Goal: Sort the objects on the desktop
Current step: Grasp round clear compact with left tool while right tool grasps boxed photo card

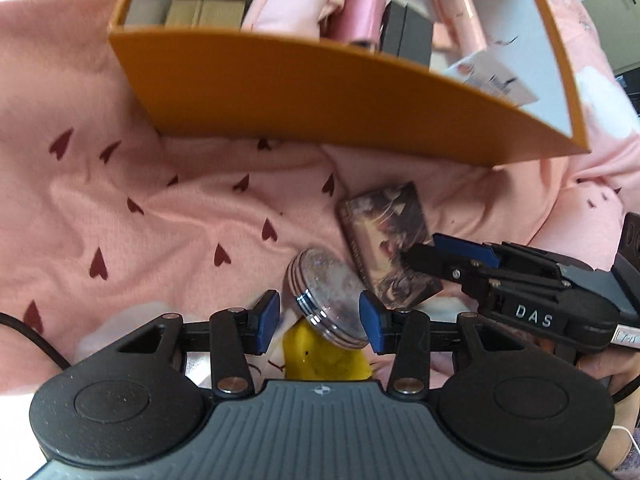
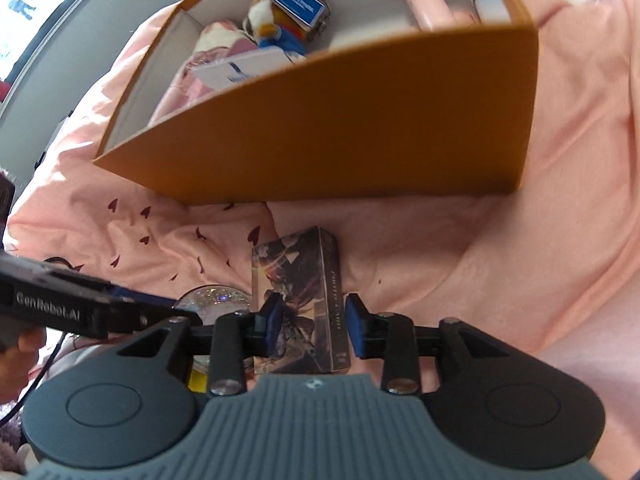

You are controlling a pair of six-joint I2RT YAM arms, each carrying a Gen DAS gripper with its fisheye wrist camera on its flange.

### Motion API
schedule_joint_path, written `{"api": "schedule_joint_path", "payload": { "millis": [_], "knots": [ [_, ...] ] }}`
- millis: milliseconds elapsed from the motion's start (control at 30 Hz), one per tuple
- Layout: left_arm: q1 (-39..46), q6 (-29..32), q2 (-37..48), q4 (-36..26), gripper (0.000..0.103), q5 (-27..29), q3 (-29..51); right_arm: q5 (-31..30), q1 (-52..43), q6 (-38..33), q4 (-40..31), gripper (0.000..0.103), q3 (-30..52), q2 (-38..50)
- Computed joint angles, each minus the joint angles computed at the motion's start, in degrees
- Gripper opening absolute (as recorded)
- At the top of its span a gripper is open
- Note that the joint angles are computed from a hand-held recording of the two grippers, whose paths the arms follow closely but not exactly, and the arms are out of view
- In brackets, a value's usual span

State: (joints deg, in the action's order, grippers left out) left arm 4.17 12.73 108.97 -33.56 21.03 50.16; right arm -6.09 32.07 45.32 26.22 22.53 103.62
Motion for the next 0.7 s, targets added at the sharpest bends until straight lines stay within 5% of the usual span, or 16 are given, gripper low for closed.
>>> {"api": "schedule_joint_path", "payload": {
  "millis": [400,700],
  "knots": [
    [-2.7,-3.0,2.5,3.5,0.053,0.5,-1.1,-7.2,-2.9,1.7,11.5,0.058,1.4,11.1],
    [-1.4,-3.4,-1.6,3.6,0.032,1.1,-3.1,-4.1,-1.0,4.2,21.1,0.03,-6.6,6.0]
  ]
}}
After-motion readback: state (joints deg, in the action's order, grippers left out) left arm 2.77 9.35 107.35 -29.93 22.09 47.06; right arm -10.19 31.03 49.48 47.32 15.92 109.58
